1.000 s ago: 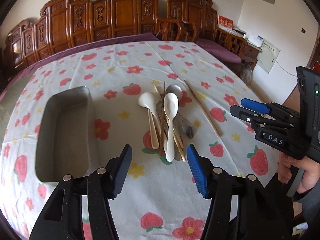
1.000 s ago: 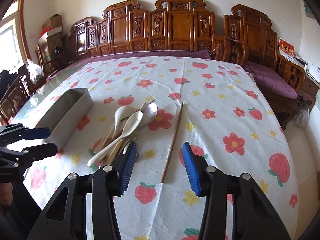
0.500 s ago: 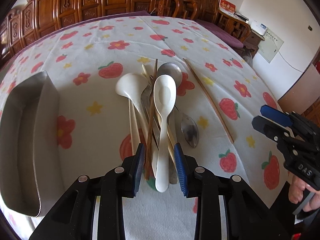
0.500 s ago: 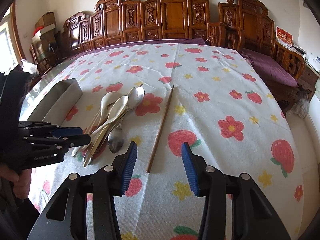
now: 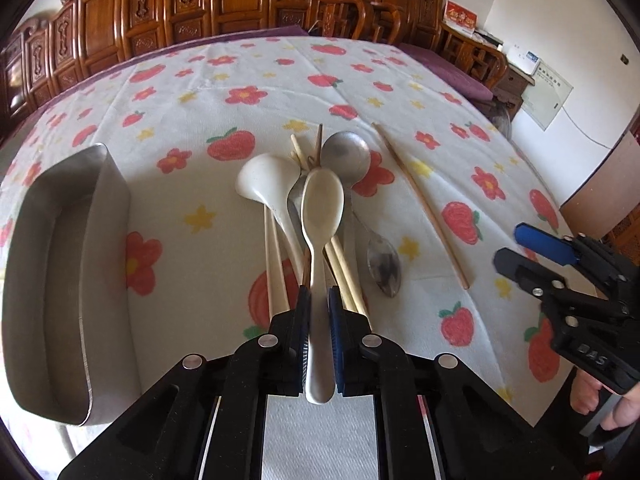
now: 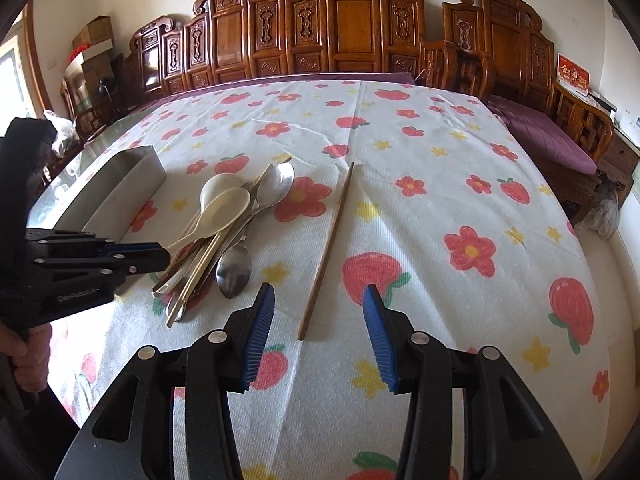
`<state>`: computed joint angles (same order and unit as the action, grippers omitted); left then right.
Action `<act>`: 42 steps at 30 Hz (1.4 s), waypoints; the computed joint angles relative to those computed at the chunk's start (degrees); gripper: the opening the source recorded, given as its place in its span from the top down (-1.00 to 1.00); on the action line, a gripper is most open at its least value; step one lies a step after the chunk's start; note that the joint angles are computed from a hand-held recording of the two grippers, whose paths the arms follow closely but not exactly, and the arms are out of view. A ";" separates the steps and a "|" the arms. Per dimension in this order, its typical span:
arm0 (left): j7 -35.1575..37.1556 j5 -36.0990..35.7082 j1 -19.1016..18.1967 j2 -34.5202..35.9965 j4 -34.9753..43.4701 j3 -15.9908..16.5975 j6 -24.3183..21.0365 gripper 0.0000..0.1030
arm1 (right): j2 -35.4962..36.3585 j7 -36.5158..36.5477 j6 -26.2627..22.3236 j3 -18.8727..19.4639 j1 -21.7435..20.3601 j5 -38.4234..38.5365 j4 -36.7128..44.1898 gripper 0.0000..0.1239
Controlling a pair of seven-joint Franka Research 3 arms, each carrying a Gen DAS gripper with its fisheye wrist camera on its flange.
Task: Organize utensils
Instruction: 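Grasp a white plastic spoon with the left gripper while the right gripper grasps the lone wooden chopstick, then carry the white spoon into the metal tray and open the left gripper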
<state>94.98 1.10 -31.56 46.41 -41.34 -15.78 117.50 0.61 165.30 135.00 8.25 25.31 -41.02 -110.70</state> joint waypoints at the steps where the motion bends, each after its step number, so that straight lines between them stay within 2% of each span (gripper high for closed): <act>1: 0.76 -0.46 0.91 -2.72 -4.42 -0.47 2.24 0.89 | 0.17 0.01 0.25 0.00 0.00 0.01 0.06 0.22; 4: 2.50 -0.96 2.64 -7.52 -12.31 -1.48 7.27 0.95 | 1.31 -0.15 0.51 -0.29 0.00 0.27 0.89 0.24; 14: 4.17 -4.03 6.33 -13.02 -18.81 -3.36 11.24 0.95 | 9.15 -4.74 -0.71 -3.76 0.65 3.26 8.64 0.44; 17: 4.42 -4.80 7.45 -15.15 -21.21 -3.57 12.47 0.95 | 11.72 -6.83 -2.80 -5.08 1.30 4.44 11.77 0.53; 22: 4.88 -5.88 9.13 -18.40 -24.91 -3.76 14.42 0.95 | 13.38 -8.44 -5.87 -6.74 2.18 6.21 13.83 0.73; 24: 5.11 -6.23 9.68 -19.37 -26.00 -3.80 15.06 0.95 | 13.40 -8.60 -7.33 -6.94 2.50 6.62 14.17 0.90; 30: 5.55 -6.74 11.13 -21.75 -28.84 -3.59 17.00 0.95 | 11.12 -7.74 -8.35 -6.47 2.51 8.49 11.95 0.91; 35: 5.73 -6.84 12.50 -22.30 -29.73 -2.99 18.30 0.95 | 8.45 -4.55 -8.31 -5.32 3.02 5.94 10.08 0.91; 42: 3.73 -4.35 13.19 -20.15 -26.74 -1.36 18.31 0.95 | 8.55 -3.68 -6.83 -3.59 4.11 3.15 13.36 0.90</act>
